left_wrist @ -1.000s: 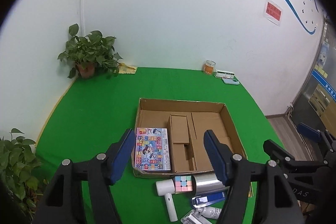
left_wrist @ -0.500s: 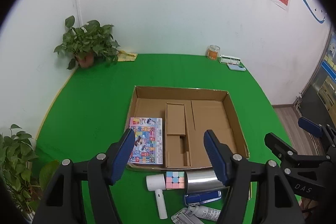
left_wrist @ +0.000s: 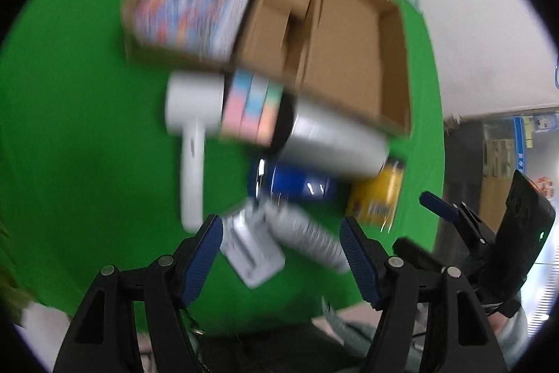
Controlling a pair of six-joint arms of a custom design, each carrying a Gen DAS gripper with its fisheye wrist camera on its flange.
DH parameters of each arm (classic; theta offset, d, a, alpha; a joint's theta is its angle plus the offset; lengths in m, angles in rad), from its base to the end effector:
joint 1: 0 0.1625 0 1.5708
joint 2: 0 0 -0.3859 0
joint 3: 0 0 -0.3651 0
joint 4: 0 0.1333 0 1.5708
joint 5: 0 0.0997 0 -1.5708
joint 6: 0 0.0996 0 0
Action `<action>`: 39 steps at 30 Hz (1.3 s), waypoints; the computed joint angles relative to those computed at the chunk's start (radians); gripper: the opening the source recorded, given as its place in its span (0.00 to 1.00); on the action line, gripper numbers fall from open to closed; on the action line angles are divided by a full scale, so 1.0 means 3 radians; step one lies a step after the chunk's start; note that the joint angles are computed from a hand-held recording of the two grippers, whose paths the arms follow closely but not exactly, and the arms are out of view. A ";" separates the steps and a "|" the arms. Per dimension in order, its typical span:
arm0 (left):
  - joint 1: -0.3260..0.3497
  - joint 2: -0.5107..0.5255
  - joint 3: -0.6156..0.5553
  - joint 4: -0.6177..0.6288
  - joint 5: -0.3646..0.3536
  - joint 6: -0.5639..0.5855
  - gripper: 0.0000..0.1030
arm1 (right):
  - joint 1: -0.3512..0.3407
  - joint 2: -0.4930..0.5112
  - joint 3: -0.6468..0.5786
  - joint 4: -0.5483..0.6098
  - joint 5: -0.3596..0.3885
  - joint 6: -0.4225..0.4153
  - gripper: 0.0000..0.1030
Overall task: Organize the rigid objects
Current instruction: 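Grasp the white spray can with the right gripper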
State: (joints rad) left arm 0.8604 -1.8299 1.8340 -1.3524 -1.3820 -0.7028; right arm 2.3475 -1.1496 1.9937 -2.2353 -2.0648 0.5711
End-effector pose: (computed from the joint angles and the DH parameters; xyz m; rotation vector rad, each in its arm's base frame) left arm -0.1077 -0.3583 0.4166 0.0410 2.8535 0.0670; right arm 0.3998 -0.2840 0.1377 0.3301 -2.6168 0.2294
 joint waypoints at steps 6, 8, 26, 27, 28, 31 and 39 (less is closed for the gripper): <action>0.0429 -0.0100 0.0449 -0.0108 -0.0232 0.0174 0.66 | -0.0073 0.0319 0.0323 -0.0699 0.0511 -0.0404 0.99; 0.0497 -0.0100 0.0528 -0.0178 -0.0251 0.0218 0.66 | -0.0090 0.0433 0.0374 -0.0779 0.0413 -0.0266 0.96; 0.0201 0.0073 0.0487 -0.0007 -0.0290 0.0454 0.66 | -0.0276 0.0124 0.1308 -0.1223 0.0098 0.0784 0.54; 0.0179 0.0122 0.0515 -0.0049 -0.0366 0.0512 0.66 | -0.0267 0.0058 0.1386 -0.1292 0.0157 0.0768 0.60; 0.0163 0.0181 0.0550 -0.0114 -0.0449 0.0571 0.66 | -0.0272 0.0007 0.1444 -0.1385 0.0251 0.0685 0.66; 0.0069 0.0398 0.0701 -0.0356 -0.0681 0.0688 0.66 | -0.0187 -0.0121 0.1596 -0.1654 0.0355 0.0516 0.81; -0.0100 0.0797 0.0800 -0.0697 -0.0563 0.0493 0.66 | -0.0087 -0.0069 0.1915 -0.1975 0.0208 0.0604 0.67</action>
State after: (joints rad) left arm 0.8304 -1.5909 2.0738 -1.5614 -1.5509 -0.5548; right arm 2.3215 -1.1702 2.5681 -2.8278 -2.0023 0.7523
